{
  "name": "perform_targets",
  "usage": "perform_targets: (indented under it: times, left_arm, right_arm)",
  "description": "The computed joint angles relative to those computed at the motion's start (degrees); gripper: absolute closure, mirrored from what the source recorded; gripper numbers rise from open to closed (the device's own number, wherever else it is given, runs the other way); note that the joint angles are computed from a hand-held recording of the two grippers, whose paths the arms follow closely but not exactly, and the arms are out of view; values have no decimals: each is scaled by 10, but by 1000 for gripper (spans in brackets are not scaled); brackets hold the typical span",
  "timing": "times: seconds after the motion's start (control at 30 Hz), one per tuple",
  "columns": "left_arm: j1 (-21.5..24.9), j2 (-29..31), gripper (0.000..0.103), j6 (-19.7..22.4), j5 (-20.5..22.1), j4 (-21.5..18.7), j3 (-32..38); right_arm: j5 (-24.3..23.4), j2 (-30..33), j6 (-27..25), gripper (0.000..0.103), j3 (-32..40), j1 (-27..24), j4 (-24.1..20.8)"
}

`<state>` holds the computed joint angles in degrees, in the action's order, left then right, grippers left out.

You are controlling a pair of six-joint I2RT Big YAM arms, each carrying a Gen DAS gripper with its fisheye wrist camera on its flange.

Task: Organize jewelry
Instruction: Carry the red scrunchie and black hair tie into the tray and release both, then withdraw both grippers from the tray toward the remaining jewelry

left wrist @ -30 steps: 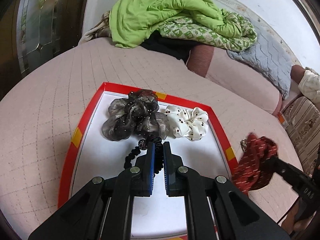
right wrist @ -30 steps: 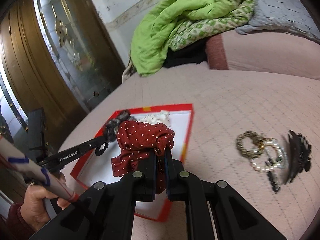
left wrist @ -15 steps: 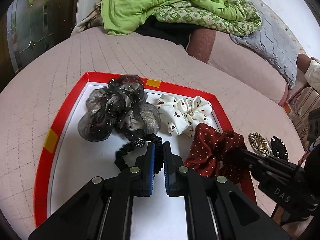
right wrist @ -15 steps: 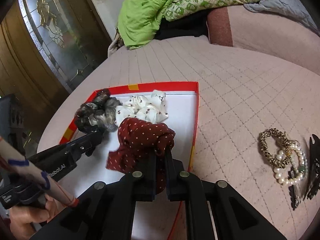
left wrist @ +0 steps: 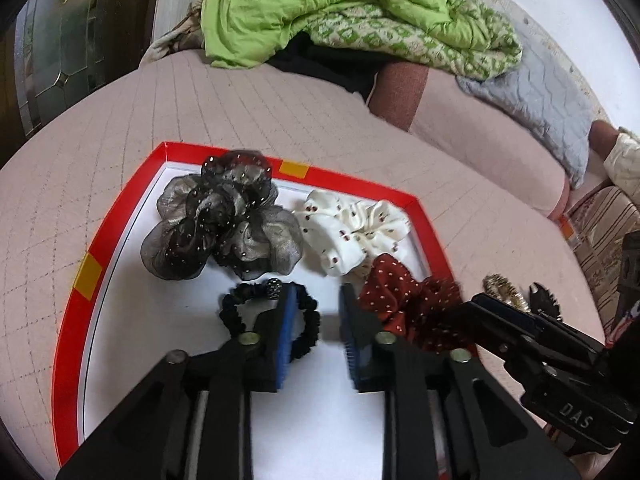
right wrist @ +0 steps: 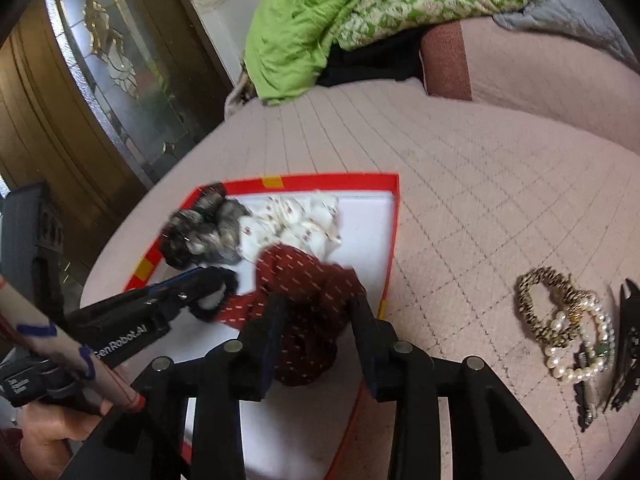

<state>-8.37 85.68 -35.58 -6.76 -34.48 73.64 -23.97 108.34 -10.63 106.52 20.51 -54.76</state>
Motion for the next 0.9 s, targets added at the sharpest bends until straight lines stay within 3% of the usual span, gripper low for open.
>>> perform_targets:
  times: [0.23, 0.4, 0.57, 0.67, 0.83, 0.9]
  left_arm:
    - [-37, -48, 76, 1, -26, 62, -32]
    - [-79, -74, 69, 39, -53, 90, -46]
    - [-104, -90, 66, 29, -52, 110, -65]
    - [-114, -83, 66, 53, -53, 107, -59]
    - [-120, -69, 66, 55, -39, 103, -48]
    - [-122, -67, 66, 66, -38, 107, -46]
  right_arm:
    - [-7, -88, 9, 65, -70, -20, 55]
    - [-7, -183, 29, 65, -150, -72, 69]
    - [-2, -224, 59, 63, -182, -131, 79]
    - [0, -237, 87, 63, -200, -164, 84]
    - [5, -216, 128, 63, -167, -196, 58]
    - [3, -207, 149, 56, -160, -207, 65]
